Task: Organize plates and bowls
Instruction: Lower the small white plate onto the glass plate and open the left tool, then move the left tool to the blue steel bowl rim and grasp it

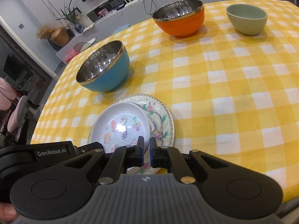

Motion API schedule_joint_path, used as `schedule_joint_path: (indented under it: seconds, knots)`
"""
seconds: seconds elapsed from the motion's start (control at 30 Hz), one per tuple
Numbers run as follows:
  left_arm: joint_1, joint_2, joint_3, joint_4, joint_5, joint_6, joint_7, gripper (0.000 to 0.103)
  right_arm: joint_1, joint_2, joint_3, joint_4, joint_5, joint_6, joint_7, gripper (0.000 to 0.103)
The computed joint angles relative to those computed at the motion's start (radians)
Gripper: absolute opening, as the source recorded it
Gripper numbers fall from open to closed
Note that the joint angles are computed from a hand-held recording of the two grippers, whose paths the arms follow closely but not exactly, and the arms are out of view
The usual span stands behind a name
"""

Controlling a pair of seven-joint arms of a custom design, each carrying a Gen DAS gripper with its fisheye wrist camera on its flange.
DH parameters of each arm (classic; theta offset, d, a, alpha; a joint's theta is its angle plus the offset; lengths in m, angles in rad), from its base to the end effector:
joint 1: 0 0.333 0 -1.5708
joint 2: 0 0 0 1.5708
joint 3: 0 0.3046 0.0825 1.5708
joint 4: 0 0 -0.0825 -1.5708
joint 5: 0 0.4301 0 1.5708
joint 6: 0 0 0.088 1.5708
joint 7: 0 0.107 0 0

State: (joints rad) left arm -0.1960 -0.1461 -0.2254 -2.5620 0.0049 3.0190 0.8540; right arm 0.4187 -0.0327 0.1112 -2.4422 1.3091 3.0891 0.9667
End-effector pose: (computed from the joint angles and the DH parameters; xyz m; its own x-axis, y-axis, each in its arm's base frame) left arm 0.4726 -0.2111 0.3393 0.1802 -0.9218 0.3434 -0.8308 -0.3295 -0.4485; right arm 0.4817 0.1900 0.3069 -0.0136 -0.8916 -0.4526 -0.8397 0.2559 -0.4790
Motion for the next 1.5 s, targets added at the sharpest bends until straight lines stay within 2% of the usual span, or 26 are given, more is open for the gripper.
schedule_joint_path:
  seconds: [0.1, 0.37, 0.5, 0.57, 0.63, 0.77, 0.93, 1.07, 1.17, 1.33, 1.5]
  knots:
    - [-0.015, 0.007, 0.014, 0.004, -0.035, -0.005, 0.025, 0.005, -0.003, 0.003, 0.001, -0.004, -0.036, -0.004, 0.034, 0.003]
    - [0.0, 0.012, 0.001, 0.014, -0.003, -0.025, 0.004, 0.006, 0.003, -0.002, 0.003, -0.012, -0.063, 0.011, 0.032, 0.008]
    - [-0.013, 0.002, 0.011, 0.0, -0.044, -0.005, 0.021, 0.024, 0.008, -0.011, -0.001, -0.021, -0.085, 0.015, 0.049, 0.013]
    - [-0.002, -0.006, 0.002, -0.006, -0.027, 0.002, 0.0, 0.029, 0.013, -0.019, -0.008, -0.021, -0.052, 0.011, 0.019, 0.023]
    - [0.003, -0.013, -0.002, -0.01, -0.018, 0.004, -0.012, 0.035, 0.016, -0.028, -0.011, -0.025, -0.045, 0.014, 0.012, 0.028]
    - [0.0, -0.033, -0.001, -0.02, -0.021, 0.003, -0.022, 0.037, 0.02, -0.053, -0.018, -0.049, -0.114, 0.025, 0.076, 0.035]
    - [-0.012, -0.067, 0.01, -0.041, -0.042, 0.015, -0.014, 0.039, 0.057, -0.076, -0.053, -0.057, -0.067, 0.045, 0.036, 0.04]
    - [0.06, -0.091, -0.045, -0.04, 0.036, 0.011, -0.085, 0.039, 0.075, -0.081, -0.067, -0.041, -0.014, 0.063, -0.023, 0.041]
    - [0.075, -0.095, -0.043, -0.023, 0.066, 0.008, -0.102, 0.04, 0.073, -0.073, -0.067, -0.021, -0.021, 0.074, -0.04, 0.041]
    - [0.132, -0.072, -0.061, 0.042, 0.146, -0.007, -0.162, 0.042, 0.051, -0.042, -0.061, 0.024, -0.131, 0.073, 0.037, 0.041]
    - [0.192, -0.017, -0.083, 0.135, 0.288, -0.041, -0.288, 0.043, 0.022, 0.013, -0.04, 0.097, -0.234, 0.076, 0.089, 0.042]
